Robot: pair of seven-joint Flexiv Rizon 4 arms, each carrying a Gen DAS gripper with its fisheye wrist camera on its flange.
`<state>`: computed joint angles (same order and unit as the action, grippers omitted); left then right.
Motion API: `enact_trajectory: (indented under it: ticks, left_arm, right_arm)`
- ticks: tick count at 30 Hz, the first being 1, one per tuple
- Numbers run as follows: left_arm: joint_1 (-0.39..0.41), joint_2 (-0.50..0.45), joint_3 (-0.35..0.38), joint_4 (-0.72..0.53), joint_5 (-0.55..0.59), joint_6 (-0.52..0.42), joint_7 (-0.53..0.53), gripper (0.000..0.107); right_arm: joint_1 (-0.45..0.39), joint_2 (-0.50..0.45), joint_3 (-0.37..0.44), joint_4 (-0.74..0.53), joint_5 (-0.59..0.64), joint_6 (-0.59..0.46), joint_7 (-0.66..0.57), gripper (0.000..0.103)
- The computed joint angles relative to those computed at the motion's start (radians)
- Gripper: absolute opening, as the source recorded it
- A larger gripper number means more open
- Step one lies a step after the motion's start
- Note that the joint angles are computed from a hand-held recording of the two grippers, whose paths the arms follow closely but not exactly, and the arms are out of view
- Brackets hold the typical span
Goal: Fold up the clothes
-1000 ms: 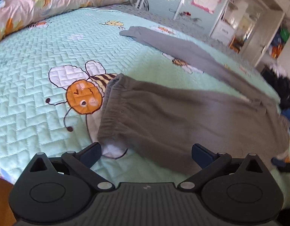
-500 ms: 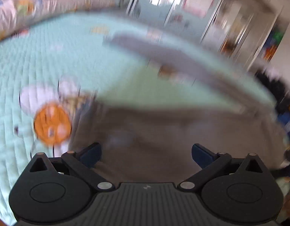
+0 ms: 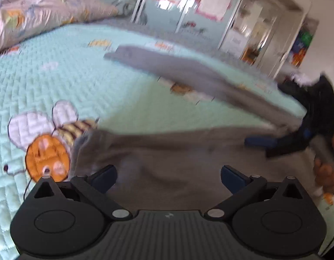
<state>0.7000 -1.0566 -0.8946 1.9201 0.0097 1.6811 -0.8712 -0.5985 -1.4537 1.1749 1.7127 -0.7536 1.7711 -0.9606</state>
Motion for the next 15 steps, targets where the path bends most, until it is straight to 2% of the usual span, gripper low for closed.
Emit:
enact_trajectory:
  ticks: [1,3,4,6,8,10,12,15]
  left_arm:
    - [-0.016,0.004,0.021,-0.002,-0.005,0.006,0.003,0.102]
    - [0.0,-0.018,0.01,0.005,0.033,0.028,0.029,0.102]
    - [-0.009,-0.011,0.023,0.003,0.039,0.03,0.034,0.102]
    - [-0.025,-0.002,0.041,-0.001,0.046,0.034,0.039,0.102]
    - [-0.032,0.003,0.047,-0.003,0.041,0.032,0.034,0.102]
    - [-0.025,0.003,0.041,-0.001,0.035,0.031,0.027,0.102]
    - [-0.02,-0.002,0.037,0.0,0.039,0.032,0.03,0.102]
    - [-0.015,-0.011,0.034,-0.001,0.047,0.036,0.035,0.102]
  right_arm:
    - [0.025,0.01,-0.016,-0.037,0.008,-0.022,0.01,0.1]
    - [0.074,0.012,-0.025,-0.123,0.029,-0.096,0.007,0.1]
    - [0.087,-0.013,0.004,-0.176,0.029,-0.186,-0.005,0.1]
    - [0.128,-0.037,0.033,-0.264,0.034,-0.302,-0.044,0.1]
    - [0.178,-0.03,0.0,-0.319,0.009,-0.271,-0.116,0.099]
    - [0.215,0.007,-0.08,-0.333,0.024,-0.173,-0.097,0.099]
    - [0.195,0.018,-0.071,-0.288,0.06,-0.135,-0.126,0.099]
    - [0.15,0.068,-0.063,-0.19,0.079,-0.153,-0.175,0.1]
